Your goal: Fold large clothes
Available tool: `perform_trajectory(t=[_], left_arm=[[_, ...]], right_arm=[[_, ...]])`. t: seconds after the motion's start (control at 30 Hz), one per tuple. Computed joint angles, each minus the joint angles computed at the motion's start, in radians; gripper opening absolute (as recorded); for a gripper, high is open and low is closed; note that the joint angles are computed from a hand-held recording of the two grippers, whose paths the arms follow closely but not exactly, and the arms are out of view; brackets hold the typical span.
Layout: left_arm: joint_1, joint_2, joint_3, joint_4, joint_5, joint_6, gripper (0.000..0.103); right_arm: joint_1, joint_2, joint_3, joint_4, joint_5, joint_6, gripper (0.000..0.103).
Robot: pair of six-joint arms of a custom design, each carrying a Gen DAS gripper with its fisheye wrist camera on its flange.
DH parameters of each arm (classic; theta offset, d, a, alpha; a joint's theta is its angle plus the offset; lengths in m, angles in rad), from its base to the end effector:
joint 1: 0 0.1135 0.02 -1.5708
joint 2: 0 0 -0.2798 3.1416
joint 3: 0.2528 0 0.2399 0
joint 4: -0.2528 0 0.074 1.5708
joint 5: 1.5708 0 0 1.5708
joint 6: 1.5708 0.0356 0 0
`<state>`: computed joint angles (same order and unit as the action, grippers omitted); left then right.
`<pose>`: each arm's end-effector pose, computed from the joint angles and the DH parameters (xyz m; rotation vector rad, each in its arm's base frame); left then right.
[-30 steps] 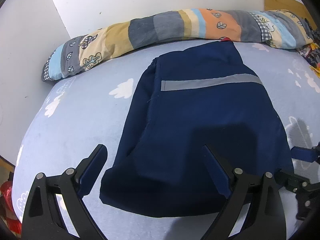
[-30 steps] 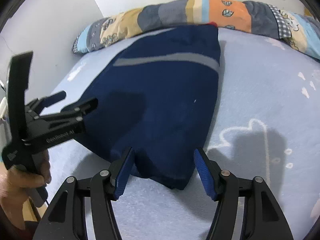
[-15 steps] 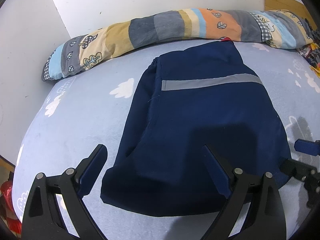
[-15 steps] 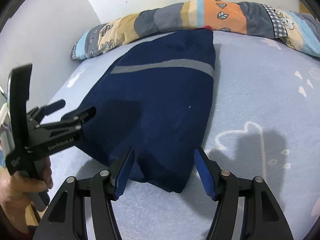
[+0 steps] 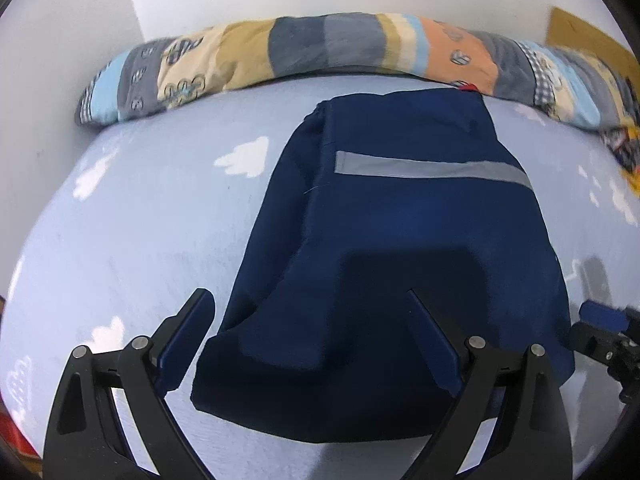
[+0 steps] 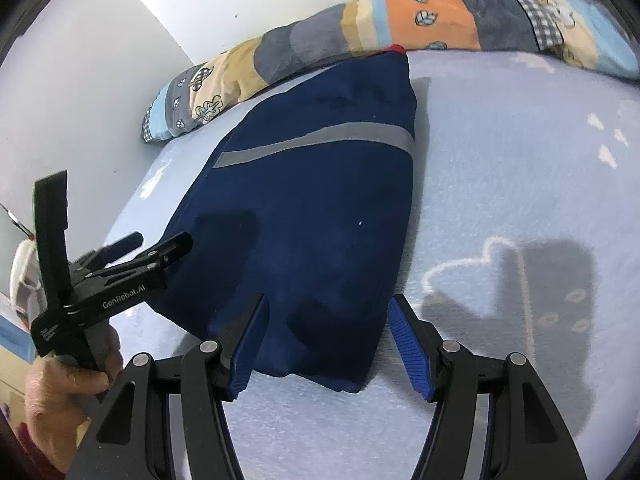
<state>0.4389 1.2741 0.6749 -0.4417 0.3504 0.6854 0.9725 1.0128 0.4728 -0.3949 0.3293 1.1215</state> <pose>0.2027 0.0816 0.2069 0.4287 2.4789 -0.0130 0.1029 0.1306 0.1963 0.3226 2.4838 0.5049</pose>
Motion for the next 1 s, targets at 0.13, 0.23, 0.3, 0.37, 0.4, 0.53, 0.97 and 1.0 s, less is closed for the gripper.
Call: perform_trajectory(t=[0.13, 0.23, 0.3, 0.37, 0.4, 0.53, 0.97, 1.0], left_arm=[[0.017, 0.055, 0.035, -0.029, 0.017, -0.014, 0.096], [0.020, 0.076, 0.048, -0.048, 0.019, -0.017, 0.096], [0.019, 0.081, 0.052, -0.057, 0.022, -0.018, 0.096], [0.019, 0.083, 0.058, -0.067, 0.024, -0.016, 0.096], [0.017, 0.083, 0.060, -0.069, 0.023, -0.017, 0.096], [0.018, 0.147, 0.125, -0.136, 0.030, -0.026, 0.096], [0.174, 0.831, 0.733, -0.880, 0.318, 0.180, 0.097], [0.184, 0.871, 0.772, -0.931, 0.349, 0.205, 0.097]], right_arm=[[-0.047, -0.034, -0.022, 0.011, -0.032, -0.007, 0.065], [-0.067, -0.054, -0.037, 0.024, -0.051, -0.002, 0.066], [-0.077, -0.060, -0.047, 0.039, -0.065, 0.002, 0.066], [-0.087, -0.059, -0.055, 0.057, -0.082, -0.001, 0.066], [-0.090, -0.056, -0.057, 0.066, -0.088, -0.001, 0.066], [-0.131, -0.061, -0.090, 0.141, -0.145, -0.016, 0.073], [-0.418, 0.021, -0.218, 0.417, -0.430, -0.075, 0.078], [-0.441, 0.032, -0.230, 0.452, -0.449, -0.077, 0.078]])
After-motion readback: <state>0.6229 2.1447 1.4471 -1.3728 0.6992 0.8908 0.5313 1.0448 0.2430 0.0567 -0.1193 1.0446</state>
